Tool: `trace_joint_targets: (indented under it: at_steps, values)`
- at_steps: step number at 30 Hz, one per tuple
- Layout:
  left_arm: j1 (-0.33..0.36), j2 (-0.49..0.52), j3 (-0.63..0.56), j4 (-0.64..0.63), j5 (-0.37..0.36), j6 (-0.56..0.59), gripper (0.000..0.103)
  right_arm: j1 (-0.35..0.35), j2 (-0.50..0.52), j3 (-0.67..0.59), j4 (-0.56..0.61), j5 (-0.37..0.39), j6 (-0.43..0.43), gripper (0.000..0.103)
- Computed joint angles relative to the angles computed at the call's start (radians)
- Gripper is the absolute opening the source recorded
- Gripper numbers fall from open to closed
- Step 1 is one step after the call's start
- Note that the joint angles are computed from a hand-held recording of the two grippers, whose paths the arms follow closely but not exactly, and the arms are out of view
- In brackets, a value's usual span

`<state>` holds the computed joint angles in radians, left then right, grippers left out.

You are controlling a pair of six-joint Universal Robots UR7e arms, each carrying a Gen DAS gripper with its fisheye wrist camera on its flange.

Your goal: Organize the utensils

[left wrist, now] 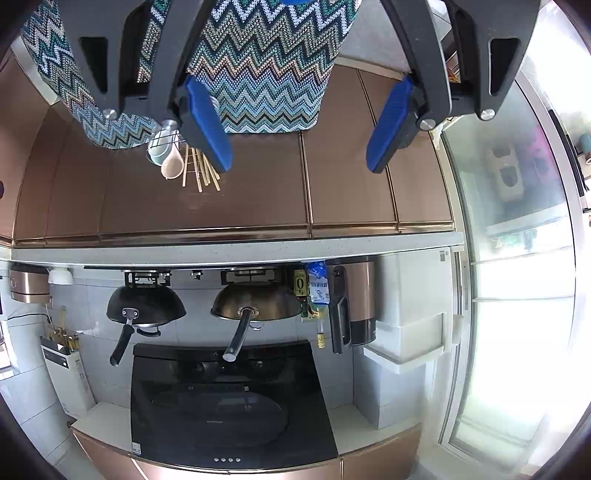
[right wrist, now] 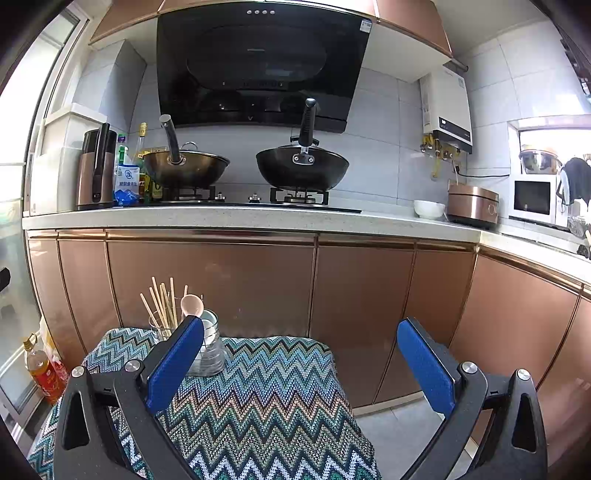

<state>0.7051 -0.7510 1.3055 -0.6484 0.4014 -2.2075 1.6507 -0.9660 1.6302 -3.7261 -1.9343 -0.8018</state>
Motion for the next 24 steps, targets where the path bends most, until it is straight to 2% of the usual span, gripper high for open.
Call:
trace_joint_targets:
  at_steps: [24]
  values:
    - [0.002, -0.002, 0.006, -0.009, 0.007, 0.015, 0.074, -0.011, 0.002, 0.005, -0.005, 0.009, 0.007, 0.103]
